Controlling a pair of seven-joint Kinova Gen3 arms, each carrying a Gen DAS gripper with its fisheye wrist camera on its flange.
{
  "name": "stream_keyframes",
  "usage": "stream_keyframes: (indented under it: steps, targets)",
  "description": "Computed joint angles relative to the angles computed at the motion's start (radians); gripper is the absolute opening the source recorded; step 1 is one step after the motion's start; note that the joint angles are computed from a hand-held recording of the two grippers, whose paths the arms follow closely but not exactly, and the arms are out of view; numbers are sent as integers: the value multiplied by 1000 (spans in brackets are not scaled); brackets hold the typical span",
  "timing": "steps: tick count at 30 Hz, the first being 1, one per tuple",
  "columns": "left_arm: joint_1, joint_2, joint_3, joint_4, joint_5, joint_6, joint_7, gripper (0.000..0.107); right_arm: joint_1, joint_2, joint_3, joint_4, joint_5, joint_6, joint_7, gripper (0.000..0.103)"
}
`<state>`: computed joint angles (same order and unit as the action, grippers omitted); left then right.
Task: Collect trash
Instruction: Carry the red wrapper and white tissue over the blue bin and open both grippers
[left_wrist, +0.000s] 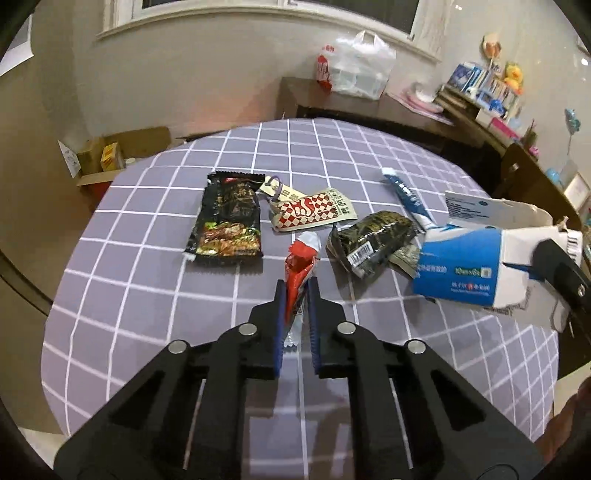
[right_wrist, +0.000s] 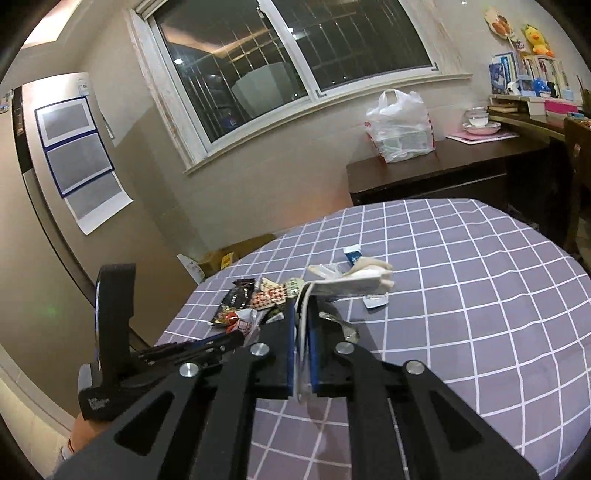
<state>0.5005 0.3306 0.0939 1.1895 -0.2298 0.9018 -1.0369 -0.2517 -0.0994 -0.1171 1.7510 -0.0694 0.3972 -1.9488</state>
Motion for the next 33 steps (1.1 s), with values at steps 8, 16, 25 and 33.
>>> stream_keyframes:
  steps: [8,16,25,33]
  targets:
    - [-15,-178,11,179,-42,-107,76,10,-13,-33,-59,-31,65,41,-73,7]
    - [-108,-347,63,329,-95,-136,138,10,-70,-9,-175,-116,238,123,-243,7]
    - [-271,-548,-1,519,43,-176,16,10,-257,103,-229,-242,406,196,-379,7]
    - [-409,-697,-140,672,140,-170,-127,10,-453,283,-212,-440,419,273,-331,7]
